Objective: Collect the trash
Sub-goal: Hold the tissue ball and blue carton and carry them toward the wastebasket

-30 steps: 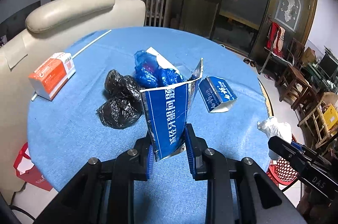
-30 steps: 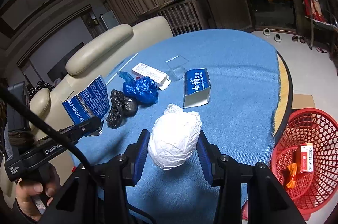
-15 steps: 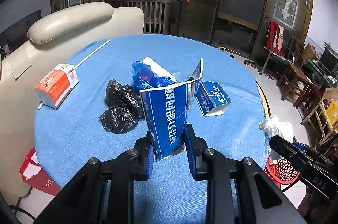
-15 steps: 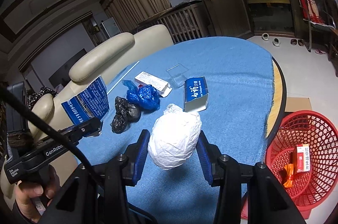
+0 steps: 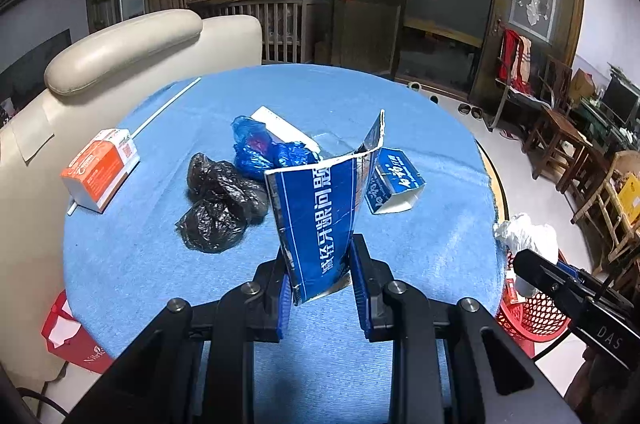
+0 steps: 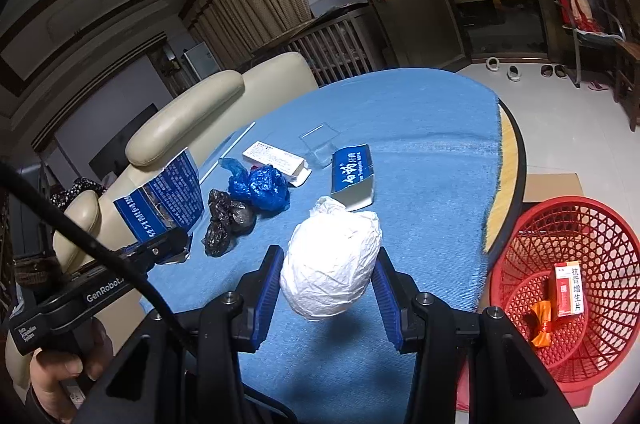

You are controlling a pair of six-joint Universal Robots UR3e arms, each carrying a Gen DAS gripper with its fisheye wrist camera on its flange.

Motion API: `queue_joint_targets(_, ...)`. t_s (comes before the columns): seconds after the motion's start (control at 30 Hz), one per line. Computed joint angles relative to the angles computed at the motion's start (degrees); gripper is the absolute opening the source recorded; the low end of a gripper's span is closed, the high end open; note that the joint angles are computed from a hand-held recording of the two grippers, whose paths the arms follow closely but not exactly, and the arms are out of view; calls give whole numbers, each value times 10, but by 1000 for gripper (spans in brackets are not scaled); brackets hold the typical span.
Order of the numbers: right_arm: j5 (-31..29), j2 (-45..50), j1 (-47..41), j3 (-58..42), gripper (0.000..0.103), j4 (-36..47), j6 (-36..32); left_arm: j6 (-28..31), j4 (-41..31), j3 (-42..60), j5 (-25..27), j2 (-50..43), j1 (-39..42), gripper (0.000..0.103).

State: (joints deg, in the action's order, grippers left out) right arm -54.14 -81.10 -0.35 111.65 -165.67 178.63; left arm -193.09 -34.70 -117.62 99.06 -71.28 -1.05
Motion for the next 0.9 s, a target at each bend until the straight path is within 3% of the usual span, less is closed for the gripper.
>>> queue_joint_targets(0.9, 47, -86, -153, 92, 47, 14, -25, 14, 30, 171, 15, -190, -161, 28)
